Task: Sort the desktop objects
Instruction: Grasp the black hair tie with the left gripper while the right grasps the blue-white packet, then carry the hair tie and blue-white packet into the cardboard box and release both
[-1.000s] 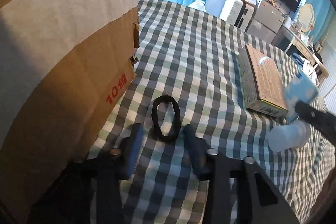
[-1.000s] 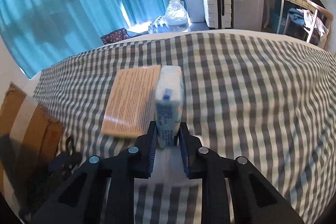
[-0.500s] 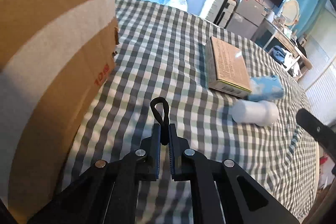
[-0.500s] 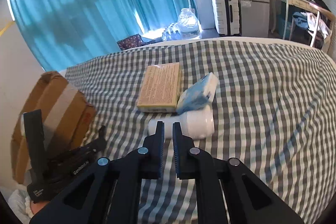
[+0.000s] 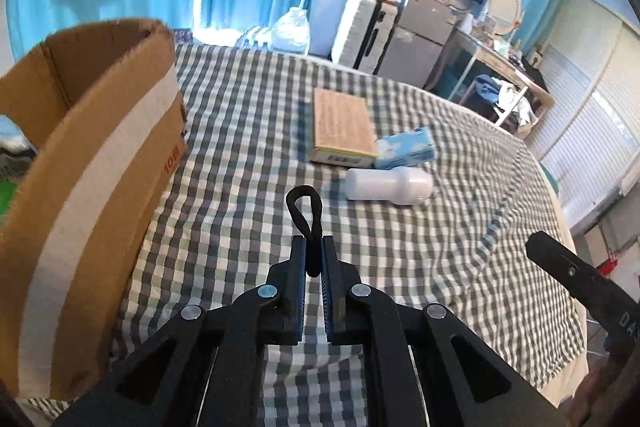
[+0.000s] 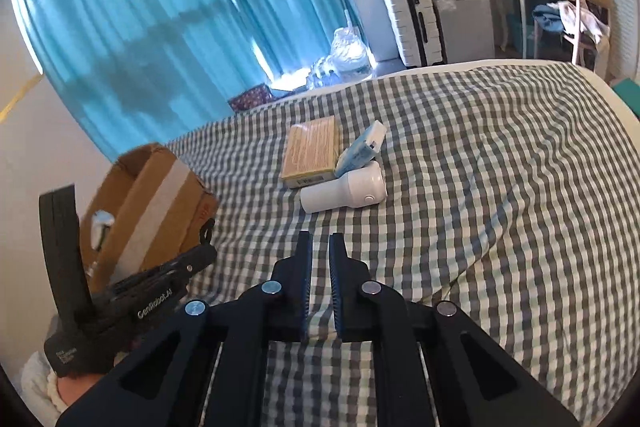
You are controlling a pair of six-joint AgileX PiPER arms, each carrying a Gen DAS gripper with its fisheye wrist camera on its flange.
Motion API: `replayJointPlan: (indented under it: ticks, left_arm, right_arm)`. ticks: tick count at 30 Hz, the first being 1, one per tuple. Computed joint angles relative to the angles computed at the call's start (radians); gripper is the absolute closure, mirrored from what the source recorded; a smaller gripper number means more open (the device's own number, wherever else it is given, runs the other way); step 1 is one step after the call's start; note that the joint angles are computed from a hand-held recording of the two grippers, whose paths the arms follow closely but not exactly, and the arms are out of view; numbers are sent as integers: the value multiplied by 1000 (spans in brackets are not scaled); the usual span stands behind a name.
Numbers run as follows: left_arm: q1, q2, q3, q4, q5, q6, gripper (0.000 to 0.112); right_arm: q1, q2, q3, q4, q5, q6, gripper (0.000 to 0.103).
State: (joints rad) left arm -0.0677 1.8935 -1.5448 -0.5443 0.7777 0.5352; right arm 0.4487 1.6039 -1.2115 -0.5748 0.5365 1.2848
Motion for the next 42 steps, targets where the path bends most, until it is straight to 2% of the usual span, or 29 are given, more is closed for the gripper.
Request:
replayJointPlan:
  ticks: [2, 4, 8, 13, 16, 18, 19, 20, 23, 26, 30, 33, 37, 40, 42]
  left_arm:
    - [-5, 7, -19, 18, 4, -13, 106]
    - [-13, 28, -52, 32, 11, -27, 106]
    - [-34, 91, -137, 72, 6, -58, 106]
    - [-70, 240, -343, 130, 39, -124, 106]
    - [-87, 312, -436, 164, 60, -152, 106]
    - [-93, 371, -526, 178, 93, -177, 106]
    - [-93, 403, -576, 181, 117, -187, 106]
    - [-94, 421, -604, 184, 129, -191, 106]
    - [-97, 461, -672, 204, 149, -201, 106]
    - [-87, 447, -658, 194, 144, -198, 106]
    - [-69, 340, -544, 155, 118, -182, 106]
    - [-56, 236, -466, 116, 110, -157, 106]
    - [-15, 114, -431, 36, 157, -98, 106]
    - [60, 28, -440, -49, 213, -43, 106]
    - [118, 2, -477, -90, 264, -33, 106]
  right_arm:
    - [-10, 5, -11, -10, 5, 23, 62]
    - [-42, 18, -24, 11, -21, 1, 55]
    - [-130, 99, -93, 145, -80, -131, 55]
    - [-260, 289, -249, 420, -134, -389, 55]
    - [-333, 453, -413, 603, -86, -553, 55]
    - [-363, 532, -500, 666, -59, -596, 56]
    - [-372, 563, -537, 684, -50, -613, 65]
    - [-374, 587, -573, 682, -33, -623, 79]
    - [-337, 626, -682, 527, 52, -595, 83]
    - [-304, 585, -664, 434, 62, -561, 84]
    - [-270, 445, -531, 327, 11, -468, 84]
    - [-213, 354, -524, 257, 53, -410, 84]
    - [-102, 274, -602, 173, 166, -374, 84]
    - [-23, 223, -623, 148, 145, -361, 84]
    - [57, 227, -700, 83, 232, -347, 84]
